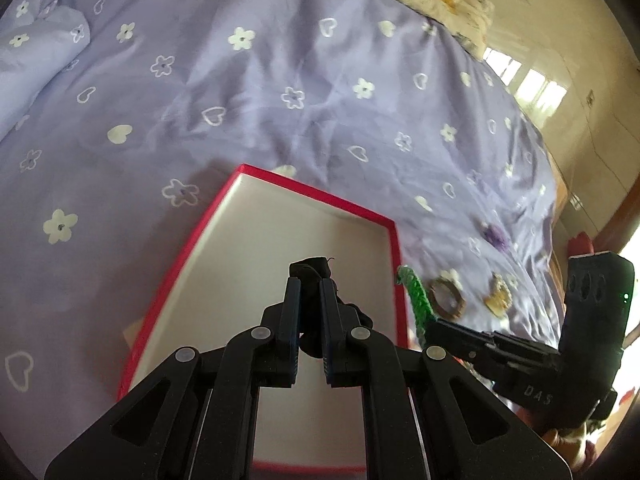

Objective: Organize jewelry
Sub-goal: 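Carry the scrunchie and green bracelet into the red box and open both tools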

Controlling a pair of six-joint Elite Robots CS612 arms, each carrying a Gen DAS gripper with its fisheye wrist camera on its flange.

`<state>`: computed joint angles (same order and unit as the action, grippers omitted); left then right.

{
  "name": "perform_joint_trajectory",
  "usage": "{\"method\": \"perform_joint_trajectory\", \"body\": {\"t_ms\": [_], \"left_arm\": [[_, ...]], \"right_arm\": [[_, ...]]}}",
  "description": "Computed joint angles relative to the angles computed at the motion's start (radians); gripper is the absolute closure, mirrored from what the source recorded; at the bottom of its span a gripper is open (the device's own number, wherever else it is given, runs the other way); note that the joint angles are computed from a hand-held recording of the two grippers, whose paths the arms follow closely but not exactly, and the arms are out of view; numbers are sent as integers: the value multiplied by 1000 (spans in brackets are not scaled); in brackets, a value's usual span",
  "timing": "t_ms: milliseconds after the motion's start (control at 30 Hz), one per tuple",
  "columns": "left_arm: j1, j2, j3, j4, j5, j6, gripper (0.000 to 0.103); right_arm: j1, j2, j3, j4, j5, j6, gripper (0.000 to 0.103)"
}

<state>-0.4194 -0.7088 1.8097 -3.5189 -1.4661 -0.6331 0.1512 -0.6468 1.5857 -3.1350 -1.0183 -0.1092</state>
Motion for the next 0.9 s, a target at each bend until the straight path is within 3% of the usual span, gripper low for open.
{"method": "perform_joint_trajectory", "body": {"t_ms": [300,600,667,833,900], "left_arm": [[40,52,-89,80,-13,-19,96],[45,74,-120,195,0,-32,95],[45,75,-120,200,-2,-28,95],[40,70,-119,227,21,-27,88],[36,67,-116,230,34,-24,79]], "right_arm": [[35,70,-146,136,-59,-17,93],[54,100,-209,251,-124,-75,93],[55,100,-210,253,-123,-80,89],[53,103,-217,260,-116,-74,88],[52,103,-215,256,-113,-65,85]]}}
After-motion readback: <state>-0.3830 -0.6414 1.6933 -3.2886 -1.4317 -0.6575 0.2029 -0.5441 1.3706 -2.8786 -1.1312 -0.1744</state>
